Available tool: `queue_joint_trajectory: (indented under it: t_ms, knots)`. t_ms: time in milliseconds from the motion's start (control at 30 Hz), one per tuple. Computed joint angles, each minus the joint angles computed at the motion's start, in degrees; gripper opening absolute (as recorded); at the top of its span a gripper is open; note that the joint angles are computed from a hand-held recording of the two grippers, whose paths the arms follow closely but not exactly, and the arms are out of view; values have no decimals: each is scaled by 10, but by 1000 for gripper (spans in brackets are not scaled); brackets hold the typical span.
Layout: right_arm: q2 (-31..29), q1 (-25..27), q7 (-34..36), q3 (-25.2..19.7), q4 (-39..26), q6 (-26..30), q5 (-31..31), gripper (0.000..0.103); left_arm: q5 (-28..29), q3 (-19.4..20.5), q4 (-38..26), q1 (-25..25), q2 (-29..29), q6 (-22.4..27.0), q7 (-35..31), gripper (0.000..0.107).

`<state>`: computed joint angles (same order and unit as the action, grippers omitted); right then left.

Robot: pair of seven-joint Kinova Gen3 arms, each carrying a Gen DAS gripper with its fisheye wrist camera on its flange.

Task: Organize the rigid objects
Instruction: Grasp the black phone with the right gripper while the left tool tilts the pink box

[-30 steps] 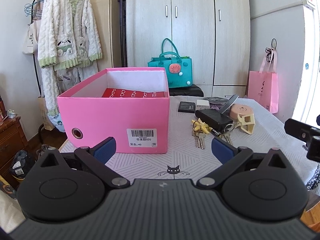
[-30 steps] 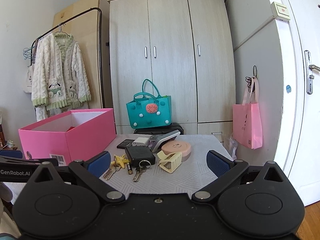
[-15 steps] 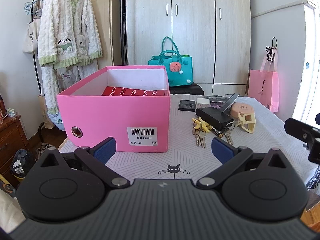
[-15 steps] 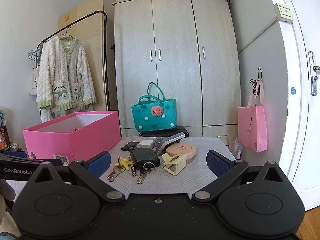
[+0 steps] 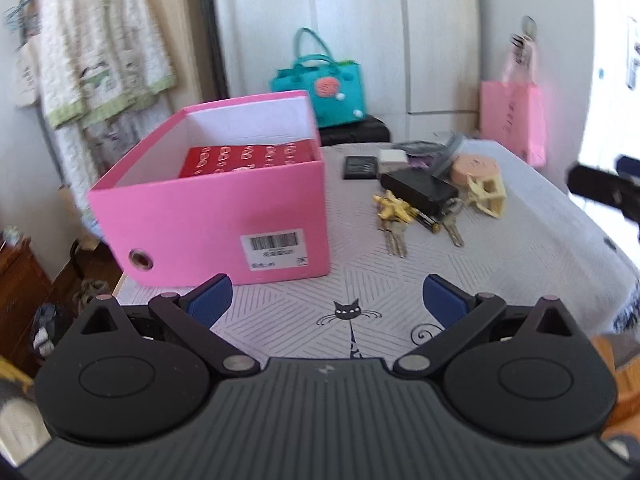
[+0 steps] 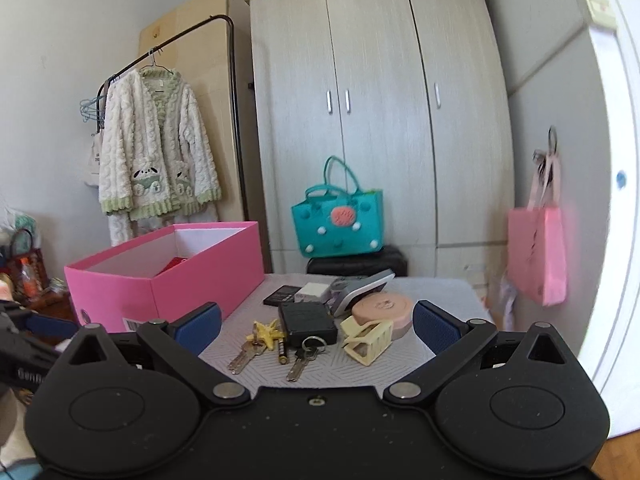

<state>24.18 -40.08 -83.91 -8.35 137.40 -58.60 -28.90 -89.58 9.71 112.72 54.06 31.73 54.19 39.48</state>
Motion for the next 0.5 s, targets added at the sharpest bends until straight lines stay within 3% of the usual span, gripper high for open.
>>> queue_joint_trajectory:
  t_ms: [100,233,333,500]
  knots:
    - [-10,11,13,20,-28,70,24,99,-9,1,7,-3,-15,-2,-37,102]
    - [-6,26,49,15,-57,114,39,98,-11,12,27,-50,-69,-64,-95,101]
    - [-7,54,27,18,-87,176,104,95,10,18,29,-94,-101,-108,-165,100]
    - [7,156,-39,-44,-159,286,220,81,54,109,16,-226,-131,-119,-281,100]
